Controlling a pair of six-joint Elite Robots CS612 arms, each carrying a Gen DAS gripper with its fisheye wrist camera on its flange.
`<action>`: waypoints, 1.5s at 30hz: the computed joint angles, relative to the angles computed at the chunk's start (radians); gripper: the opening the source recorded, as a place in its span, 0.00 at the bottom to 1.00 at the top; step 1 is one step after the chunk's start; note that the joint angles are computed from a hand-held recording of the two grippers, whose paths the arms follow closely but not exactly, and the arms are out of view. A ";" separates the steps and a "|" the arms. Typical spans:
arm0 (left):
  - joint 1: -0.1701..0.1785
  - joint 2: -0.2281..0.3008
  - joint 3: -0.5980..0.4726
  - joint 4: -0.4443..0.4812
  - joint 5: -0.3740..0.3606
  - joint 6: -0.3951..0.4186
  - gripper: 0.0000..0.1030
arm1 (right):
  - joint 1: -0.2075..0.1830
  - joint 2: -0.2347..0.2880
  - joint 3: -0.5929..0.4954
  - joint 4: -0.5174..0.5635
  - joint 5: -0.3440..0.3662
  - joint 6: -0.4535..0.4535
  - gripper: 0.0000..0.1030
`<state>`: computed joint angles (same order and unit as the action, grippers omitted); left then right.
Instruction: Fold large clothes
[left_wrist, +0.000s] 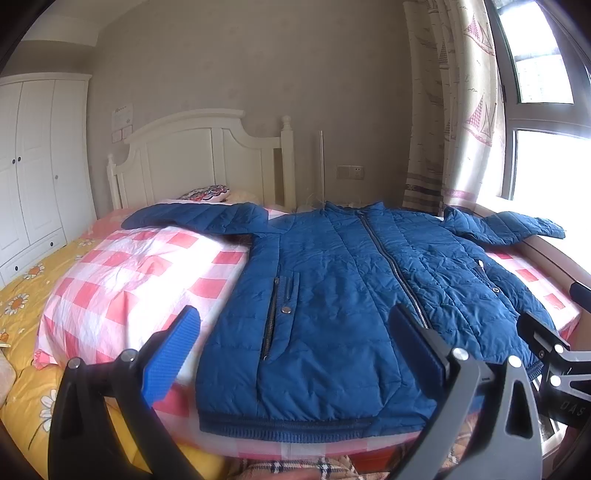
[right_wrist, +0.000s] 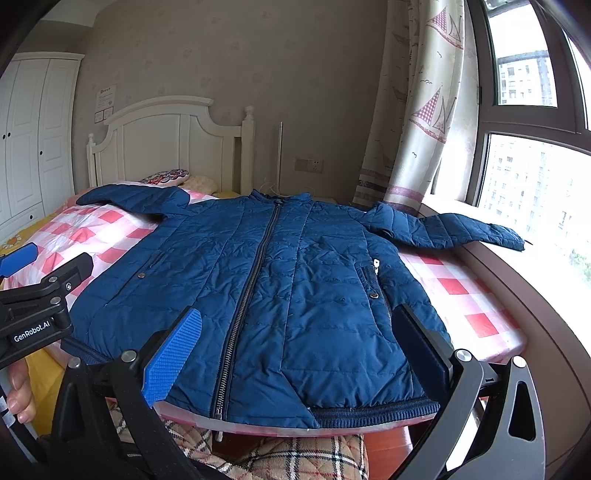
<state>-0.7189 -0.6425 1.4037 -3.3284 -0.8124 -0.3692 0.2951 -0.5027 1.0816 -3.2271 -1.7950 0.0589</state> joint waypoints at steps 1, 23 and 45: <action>0.000 0.000 0.000 0.000 0.000 0.000 0.98 | 0.000 0.000 0.000 0.000 0.000 0.000 0.96; 0.003 -0.004 0.010 -0.012 0.004 -0.006 0.98 | 0.003 -0.003 0.005 0.004 0.006 0.011 0.96; 0.003 -0.005 0.012 -0.012 0.005 -0.006 0.98 | -0.001 -0.009 0.012 0.006 0.019 0.020 0.96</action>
<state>-0.7162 -0.6480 1.4155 -3.3409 -0.8077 -0.3751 0.2944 -0.5114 1.0934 -3.2214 -1.7757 0.0790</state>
